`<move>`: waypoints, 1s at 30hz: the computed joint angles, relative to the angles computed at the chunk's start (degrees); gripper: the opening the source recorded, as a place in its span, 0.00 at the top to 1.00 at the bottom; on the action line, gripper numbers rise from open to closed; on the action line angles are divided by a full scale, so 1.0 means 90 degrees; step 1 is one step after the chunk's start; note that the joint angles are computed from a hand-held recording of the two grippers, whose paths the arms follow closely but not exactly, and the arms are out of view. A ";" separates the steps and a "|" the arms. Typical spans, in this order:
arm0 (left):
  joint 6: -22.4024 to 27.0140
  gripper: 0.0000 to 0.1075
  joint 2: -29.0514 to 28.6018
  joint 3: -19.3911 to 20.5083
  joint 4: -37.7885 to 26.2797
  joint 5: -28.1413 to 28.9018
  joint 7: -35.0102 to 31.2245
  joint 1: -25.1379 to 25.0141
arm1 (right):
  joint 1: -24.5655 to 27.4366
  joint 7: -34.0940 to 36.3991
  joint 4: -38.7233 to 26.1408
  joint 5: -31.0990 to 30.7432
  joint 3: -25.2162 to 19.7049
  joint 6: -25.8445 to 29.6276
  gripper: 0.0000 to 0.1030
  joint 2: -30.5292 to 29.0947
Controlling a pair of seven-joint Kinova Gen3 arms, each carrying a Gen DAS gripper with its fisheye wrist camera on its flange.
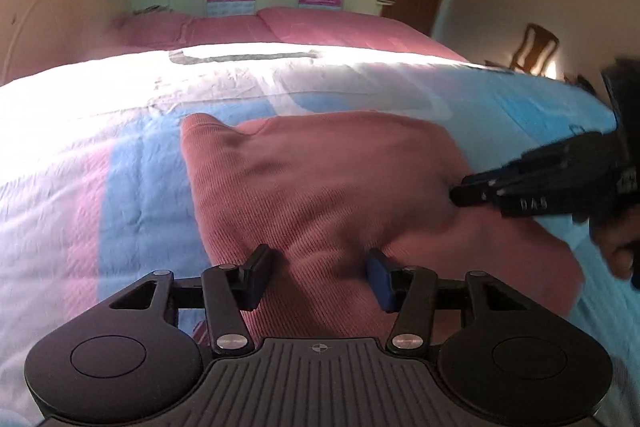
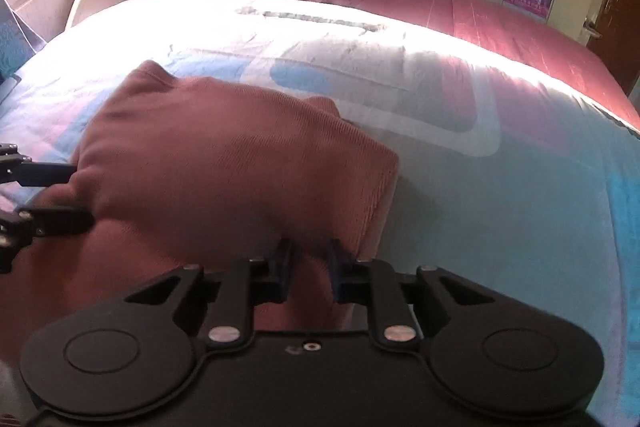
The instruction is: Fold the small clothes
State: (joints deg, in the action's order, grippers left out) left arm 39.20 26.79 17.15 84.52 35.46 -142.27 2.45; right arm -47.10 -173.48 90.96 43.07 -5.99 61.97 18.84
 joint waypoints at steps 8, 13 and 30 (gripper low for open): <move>-0.0512 0.52 -0.1130 0.0173 0.1280 0.0890 -0.0716 -0.0498 | -0.0622 -0.0145 -0.0239 0.0272 -0.0052 0.0795 0.72 -0.0178; -0.0696 0.53 -0.1781 -0.0393 0.2166 0.0995 -0.0491 -0.0186 | -0.0811 -0.0325 0.0145 0.0262 -0.0613 0.0588 0.77 -0.0522; -0.1676 0.52 -0.2002 -0.0681 0.2860 -0.0763 0.1857 0.0766 | -0.1112 -0.0368 0.0127 0.0072 -0.0557 0.1078 0.79 -0.0124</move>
State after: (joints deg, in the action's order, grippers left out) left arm 24.11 8.77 11.02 110.26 28.59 -125.56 9.34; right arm -57.11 -176.79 92.11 43.73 -10.99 71.67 17.72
